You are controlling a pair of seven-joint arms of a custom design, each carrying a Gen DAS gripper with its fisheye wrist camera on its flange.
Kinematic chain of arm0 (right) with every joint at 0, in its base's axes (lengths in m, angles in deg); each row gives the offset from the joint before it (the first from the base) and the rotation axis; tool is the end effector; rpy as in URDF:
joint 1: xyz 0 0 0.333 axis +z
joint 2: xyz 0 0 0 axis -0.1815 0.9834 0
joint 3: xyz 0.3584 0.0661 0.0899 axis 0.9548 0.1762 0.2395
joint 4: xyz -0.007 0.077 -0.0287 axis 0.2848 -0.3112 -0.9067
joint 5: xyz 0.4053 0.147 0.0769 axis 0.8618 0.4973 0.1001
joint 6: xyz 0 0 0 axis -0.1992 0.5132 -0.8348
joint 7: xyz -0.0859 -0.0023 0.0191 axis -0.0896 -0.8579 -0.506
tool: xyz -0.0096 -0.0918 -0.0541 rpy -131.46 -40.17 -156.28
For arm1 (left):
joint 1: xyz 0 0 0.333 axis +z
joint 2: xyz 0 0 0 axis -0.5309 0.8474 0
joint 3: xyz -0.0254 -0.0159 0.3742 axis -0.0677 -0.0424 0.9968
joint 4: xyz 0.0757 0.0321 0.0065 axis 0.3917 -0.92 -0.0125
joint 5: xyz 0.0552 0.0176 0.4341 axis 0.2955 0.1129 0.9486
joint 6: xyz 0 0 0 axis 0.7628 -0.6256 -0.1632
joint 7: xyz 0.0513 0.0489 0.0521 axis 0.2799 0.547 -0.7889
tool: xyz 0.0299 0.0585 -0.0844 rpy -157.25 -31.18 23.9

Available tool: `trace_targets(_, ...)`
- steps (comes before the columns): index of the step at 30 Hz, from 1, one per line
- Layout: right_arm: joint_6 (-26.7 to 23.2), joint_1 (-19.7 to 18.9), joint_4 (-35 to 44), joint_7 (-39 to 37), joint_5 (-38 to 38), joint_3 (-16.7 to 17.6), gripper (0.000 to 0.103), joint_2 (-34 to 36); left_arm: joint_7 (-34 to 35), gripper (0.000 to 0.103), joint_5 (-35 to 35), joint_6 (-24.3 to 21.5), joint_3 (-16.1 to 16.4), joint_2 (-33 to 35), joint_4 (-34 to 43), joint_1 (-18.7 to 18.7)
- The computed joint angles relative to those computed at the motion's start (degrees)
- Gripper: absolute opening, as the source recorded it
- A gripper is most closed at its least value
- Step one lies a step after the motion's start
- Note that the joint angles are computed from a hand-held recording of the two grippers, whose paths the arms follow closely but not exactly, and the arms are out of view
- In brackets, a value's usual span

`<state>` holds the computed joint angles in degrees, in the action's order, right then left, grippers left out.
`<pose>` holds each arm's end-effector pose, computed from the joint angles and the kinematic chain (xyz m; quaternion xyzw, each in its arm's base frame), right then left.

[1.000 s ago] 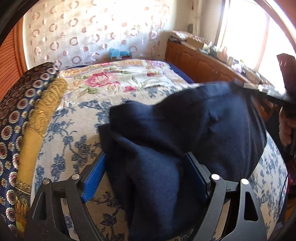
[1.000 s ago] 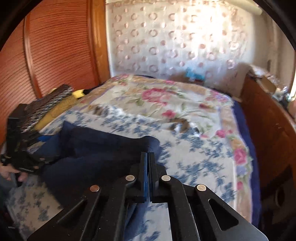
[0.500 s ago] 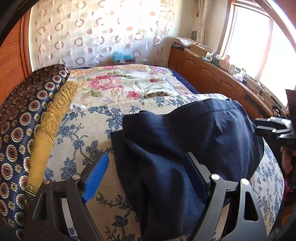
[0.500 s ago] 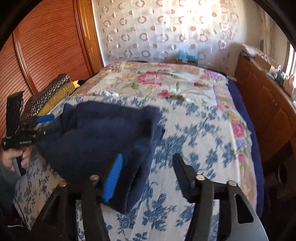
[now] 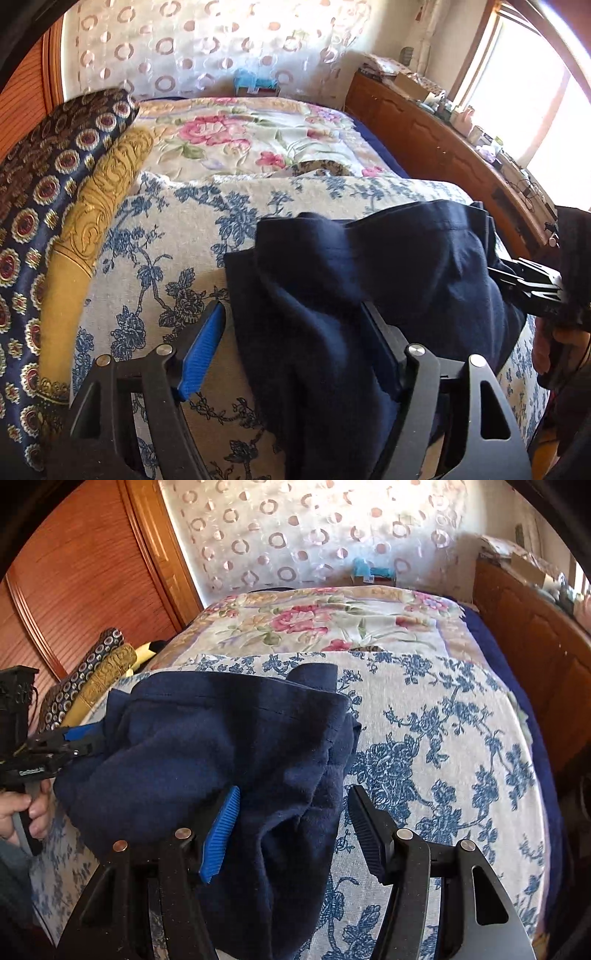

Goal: Fold small clothes
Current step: 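Grasp the folded navy shirt with both grippers and lift it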

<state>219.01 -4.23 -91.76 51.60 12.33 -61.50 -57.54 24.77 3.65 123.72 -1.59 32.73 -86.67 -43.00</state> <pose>0.6774 0.1091 0.3699 -0.7643 0.5122 -0.1176 0.3737 0.6658 -0.2932 0.3343 -0.6521 0.6775 -0.3140 0.1310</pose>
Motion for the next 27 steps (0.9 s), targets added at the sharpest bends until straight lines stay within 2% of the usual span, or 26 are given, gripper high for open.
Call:
trace_targets(2, -1.3, -0.5, 0.2, -0.2, 0.8, 0.1, 0.062, 0.3, -0.8, 0.074, 0.6, 0.5, 1.3, 0.0, 0.0, -1.1)
trace_targets(3, -2.2, -1.0, 0.2, -0.7, 1.7, 0.2, 0.061, 0.2, -1.2, 0.067, 1.0, 0.9, 1.8, 0.1, 0.0, -1.6)
trace_targets(4, -3.2, -1.5, 0.2, -2.0, 2.8, 0.4, 0.058, 0.2, -0.9, 0.055, 1.0, 1.4, 1.4, 0.2, -0.1, -1.2)
trace_targets(5, -4.8, -1.8, 0.1, -2.8, 3.3, 0.4, 0.046, 0.1, -1.4, 0.052, 1.4, 1.1, 2.1, 0.2, 0.0, -1.9)
trace_targets(6, -6.7, -2.1, -0.2, -3.2, 3.5, 0.3, 0.039, -0.2, -0.7, 0.04, 1.2, 1.9, 1.1, 0.4, -0.1, -0.8)
trace_targets(7, -6.8, -1.8, -0.6, -3.6, 3.7, 0.1, 0.037, -0.6, 0.8, 0.029, 0.3, 2.2, -1.7, 0.8, -0.1, 1.7)
trace_targets(8, -7.9, -1.8, -0.4, -4.4, 3.8, -0.1, 0.027, -0.6, 1.9, 0.025, -0.5, 2.9, -3.7, 1.1, -0.3, 3.6)
trace_targets(9, -9.1, -1.9, -0.4, -4.6, 3.6, -0.3, 0.02, -0.7, 2.4, 0.018, -0.8, 4.2, -4.3, 1.1, -0.7, 4.4)
trace_targets(12, -7.2, -1.2, -1.0, -7.9, 4.9, -0.6, 0.017, -1.4, 2.4, 0.014, -0.3, 7.7, -3.8, -0.4, -2.7, 4.3)
trace_targets(15, -6.5, -1.5, -2.0, -14.7, 10.9, -0.2, 0.016, -3.1, 1.1, 0.013, 0.8, 11.3, 0.0, -3.2, -5.2, 1.2)
trace_targets(17, -6.5, -1.2, -2.7, -19.5, 15.3, -0.3, 0.016, -4.5, 0.0, 0.013, 0.8, 14.0, 5.2, -5.7, -7.5, -3.4)
trace_targets(20, -7.2, -0.2, -3.5, -25.7, 19.5, -1.1, 0.015, -6.7, 2.2, 0.012, -4.3, 18.4, 16.9, -9.3, -11.8, -14.7)
trace_targets(22, -7.7, 0.9, -3.5, -28.3, 20.4, -1.6, 0.015, -7.7, 6.8, 0.012, -10.7, 21.0, 23.9, -11.8, -15.3, -21.9)
trace_targets(23, -6.2, 1.8, -3.3, -28.0, 20.2, -1.7, 0.015, -8.1, 9.0, 0.012, -13.8, 22.0, 26.1, -12.9, -16.8, -24.2)
trace_targets(27, -6.7, 3.9, -0.4, -30.8, 19.9, -1.5, 0.015, -7.8, 23.0, 0.012, -30.9, 25.4, 35.5, -17.7, -23.3, -34.9)
